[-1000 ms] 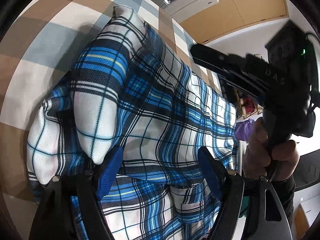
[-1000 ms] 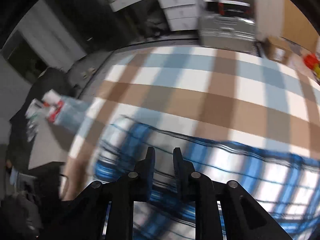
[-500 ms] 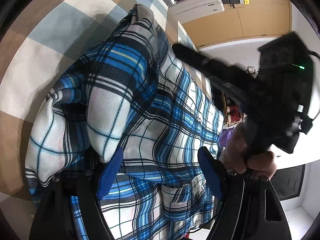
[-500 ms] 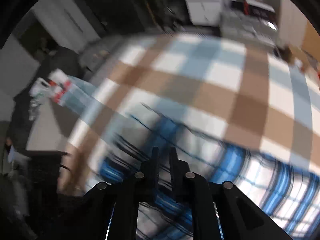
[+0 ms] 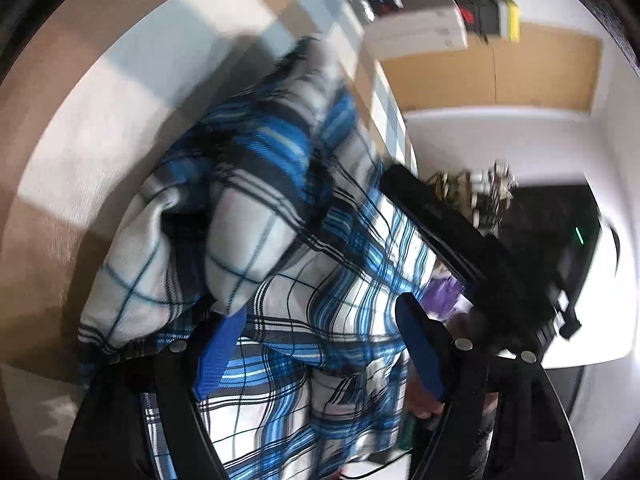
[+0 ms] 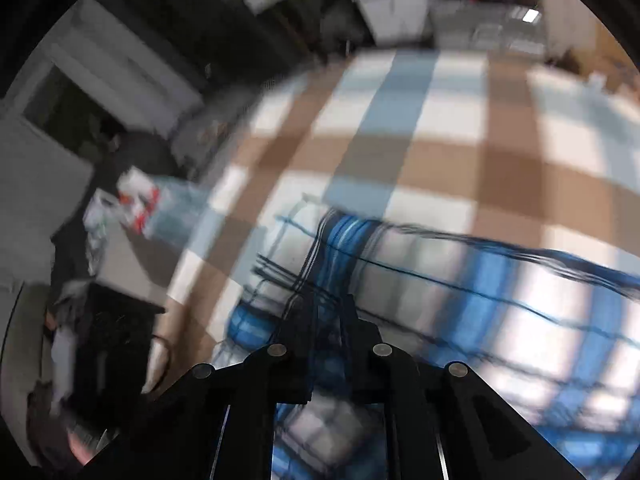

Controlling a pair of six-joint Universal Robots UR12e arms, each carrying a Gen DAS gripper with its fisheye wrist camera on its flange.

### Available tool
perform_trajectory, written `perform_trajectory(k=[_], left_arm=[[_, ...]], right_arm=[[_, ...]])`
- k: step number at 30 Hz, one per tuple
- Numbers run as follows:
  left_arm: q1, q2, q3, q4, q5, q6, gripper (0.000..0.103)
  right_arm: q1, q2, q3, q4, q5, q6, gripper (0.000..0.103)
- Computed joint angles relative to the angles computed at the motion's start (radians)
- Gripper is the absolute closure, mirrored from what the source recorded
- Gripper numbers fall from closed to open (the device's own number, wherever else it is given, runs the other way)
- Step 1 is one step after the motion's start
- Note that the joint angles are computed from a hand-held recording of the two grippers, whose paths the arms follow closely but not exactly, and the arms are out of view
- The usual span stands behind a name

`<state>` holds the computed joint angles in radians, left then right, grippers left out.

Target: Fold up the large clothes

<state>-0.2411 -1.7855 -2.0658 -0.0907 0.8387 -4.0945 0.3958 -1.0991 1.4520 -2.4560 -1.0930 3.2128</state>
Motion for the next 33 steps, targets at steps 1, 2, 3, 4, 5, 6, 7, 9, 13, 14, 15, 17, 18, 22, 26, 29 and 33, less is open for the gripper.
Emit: perform_trajectory(k=[1, 2, 3, 4, 5, 6, 7, 9, 13, 14, 15, 17, 18, 22, 26, 29, 33], left_arm=[[-0.001, 0.007, 0.004, -0.003, 0.012, 0.026, 0.030], [-0.006, 0.012, 0.006, 0.008, 0.022, 0.038, 0.030], [-0.007, 0.016, 0.007, 0.024, 0.023, 0.044, 0.030], [-0.009, 0.021, 0.008, 0.034, 0.028, 0.051, 0.030], [-0.012, 0.026, 0.011, 0.037, 0.037, 0.063, 0.030], [-0.017, 0.029, 0.021, 0.023, 0.050, 0.077, 0.030], [-0.021, 0.038, 0.028, -0.006, 0.074, 0.105, 0.030], [-0.033, 0.051, 0.037, -0.014, 0.119, 0.136, 0.030], [-0.068, 0.030, 0.096, -0.085, 0.287, 0.206, 0.030], [-0.070, 0.015, 0.111, -0.112, 0.308, 0.198, 0.030], [-0.072, -0.006, 0.133, -0.151, 0.303, 0.193, 0.030], [-0.067, -0.035, 0.165, -0.218, 0.248, 0.243, 0.030], [-0.072, -0.047, 0.197, -0.309, 0.260, 0.303, 0.030], [-0.072, -0.081, 0.231, -0.426, 0.286, 0.302, 0.030], [-0.063, -0.078, 0.205, -0.362, 0.266, 0.231, 0.030], [-0.066, -0.064, 0.222, -0.419, 0.262, 0.239, 0.030], [-0.091, -0.046, 0.264, -0.412, 0.366, 0.293, 0.030]], right_arm=[[-0.008, -0.035, 0.051, -0.073, -0.017, 0.031, 0.091], [-0.017, -0.085, 0.124, -0.169, -0.059, 0.098, 0.089], [-0.020, -0.119, 0.171, -0.226, -0.085, 0.136, 0.087], [-0.024, -0.154, 0.219, -0.271, -0.104, 0.153, 0.082], [-0.021, -0.205, 0.283, -0.317, -0.157, 0.172, 0.070], [-0.014, -0.233, 0.320, -0.345, -0.199, 0.185, 0.064], [-0.005, -0.278, 0.382, -0.405, -0.249, 0.211, 0.051], [0.005, -0.347, 0.477, -0.480, -0.285, 0.260, 0.034], [0.033, -0.452, 0.625, -0.589, -0.337, 0.380, 0.020], [0.038, -0.465, 0.668, -0.663, -0.325, 0.408, 0.020], [0.044, -0.458, 0.693, -0.740, -0.319, 0.413, 0.020], [0.062, -0.462, 0.739, -0.842, -0.376, 0.369, 0.019], [0.072, -0.462, 0.739, -0.830, -0.413, 0.355, 0.018], [0.049, -0.464, 0.725, -0.818, -0.356, 0.350, 0.018], [0.031, -0.466, 0.729, -0.823, -0.297, 0.380, 0.017], [0.035, -0.470, 0.741, -0.843, -0.285, 0.367, 0.017], [0.047, -0.480, 0.752, -0.863, -0.292, 0.347, 0.017]])
